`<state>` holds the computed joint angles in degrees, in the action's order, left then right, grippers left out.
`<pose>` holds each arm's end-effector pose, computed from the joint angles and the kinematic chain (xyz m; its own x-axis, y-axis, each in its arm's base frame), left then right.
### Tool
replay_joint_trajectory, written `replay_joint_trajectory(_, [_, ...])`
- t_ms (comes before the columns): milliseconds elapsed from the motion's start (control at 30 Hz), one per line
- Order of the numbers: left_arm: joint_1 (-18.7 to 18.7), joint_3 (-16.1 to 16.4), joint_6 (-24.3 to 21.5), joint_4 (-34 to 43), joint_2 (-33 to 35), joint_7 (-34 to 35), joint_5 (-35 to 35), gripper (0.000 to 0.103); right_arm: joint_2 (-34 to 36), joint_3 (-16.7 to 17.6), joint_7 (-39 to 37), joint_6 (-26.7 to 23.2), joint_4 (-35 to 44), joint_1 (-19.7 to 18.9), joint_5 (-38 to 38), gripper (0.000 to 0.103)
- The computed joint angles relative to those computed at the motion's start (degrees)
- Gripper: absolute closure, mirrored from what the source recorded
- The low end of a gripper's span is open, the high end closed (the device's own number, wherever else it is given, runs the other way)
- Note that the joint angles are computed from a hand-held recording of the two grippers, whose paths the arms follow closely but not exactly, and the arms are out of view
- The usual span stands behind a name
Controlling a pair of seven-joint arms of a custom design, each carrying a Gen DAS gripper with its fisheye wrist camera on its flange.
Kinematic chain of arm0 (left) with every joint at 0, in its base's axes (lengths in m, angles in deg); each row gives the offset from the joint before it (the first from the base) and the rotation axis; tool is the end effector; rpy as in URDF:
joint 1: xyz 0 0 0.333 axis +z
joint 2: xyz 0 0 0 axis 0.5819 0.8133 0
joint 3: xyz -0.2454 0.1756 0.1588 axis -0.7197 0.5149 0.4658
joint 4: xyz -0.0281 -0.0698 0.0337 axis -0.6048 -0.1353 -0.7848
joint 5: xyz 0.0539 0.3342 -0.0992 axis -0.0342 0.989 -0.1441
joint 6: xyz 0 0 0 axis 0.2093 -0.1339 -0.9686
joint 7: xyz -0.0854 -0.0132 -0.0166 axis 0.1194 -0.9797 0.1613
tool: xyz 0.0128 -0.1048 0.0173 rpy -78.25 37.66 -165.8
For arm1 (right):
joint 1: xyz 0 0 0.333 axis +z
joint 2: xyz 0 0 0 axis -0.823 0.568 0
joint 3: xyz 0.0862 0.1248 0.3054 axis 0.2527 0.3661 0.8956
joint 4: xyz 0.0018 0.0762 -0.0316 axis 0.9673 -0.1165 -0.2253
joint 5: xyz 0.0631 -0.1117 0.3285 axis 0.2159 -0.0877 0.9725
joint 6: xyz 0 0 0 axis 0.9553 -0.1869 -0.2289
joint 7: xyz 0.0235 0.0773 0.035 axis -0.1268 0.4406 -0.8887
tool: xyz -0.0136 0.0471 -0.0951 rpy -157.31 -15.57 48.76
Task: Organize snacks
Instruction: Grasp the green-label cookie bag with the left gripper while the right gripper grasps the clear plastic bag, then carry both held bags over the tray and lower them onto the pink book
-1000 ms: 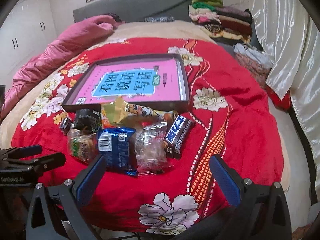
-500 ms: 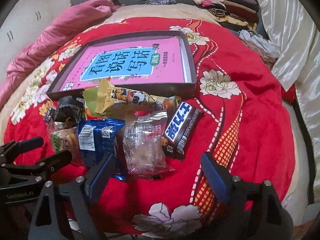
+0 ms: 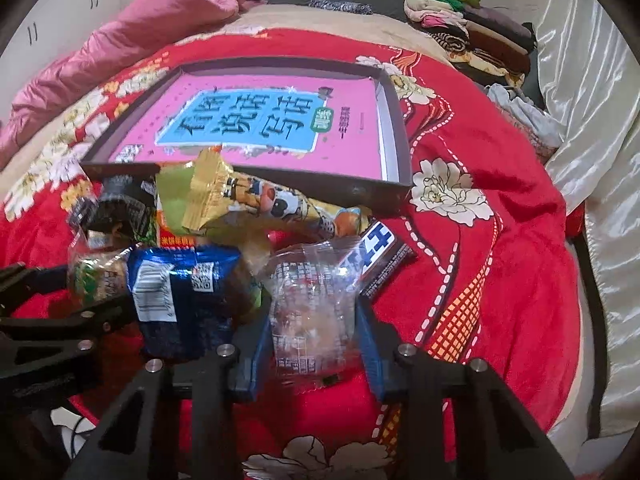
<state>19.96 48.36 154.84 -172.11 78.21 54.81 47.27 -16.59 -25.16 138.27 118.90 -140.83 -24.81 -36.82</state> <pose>0.5472 -0.2964 0.4464 -0.3487 -0.9248 0.1521 -0.8803 0.2674 -0.3919 0.4756 0.3401 0.4547 -0.1562 -0.9872 0.0306 -0.8289 0.1142 -0.5477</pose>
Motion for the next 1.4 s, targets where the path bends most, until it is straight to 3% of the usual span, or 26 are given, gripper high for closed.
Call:
replay_joint_trajectory(167, [1.3,-0.9,-0.3,-0.1,-0.2,2.1,-3.3,0.056,-2.9,-0.4,6.0,4.9,-3.4,-0.7,-4.1,0.066])
replay_joint_trajectory(433, [3.4,-2.0,-1.0,-1.1,-1.8,7.7,-10.5,0.058,-6.3,0.1,15.7,13.7,-8.1,-3.5,-10.7,0.066])
replay_joint_trajectory(833, [5.2,-1.1,-1.6,-3.2,-6.5,14.3,-19.6,0.058,-7.4,0.9,23.0,17.4,-8.8,-5.2,-19.0,0.066])
replay_joint_trajectory(1400, [5.3,0.1,2.1,-2.0,-6.7,13.7,-18.9,0.058,-7.6,1.4,32.8,18.2,-6.6,-6.1,-32.8,0.066])
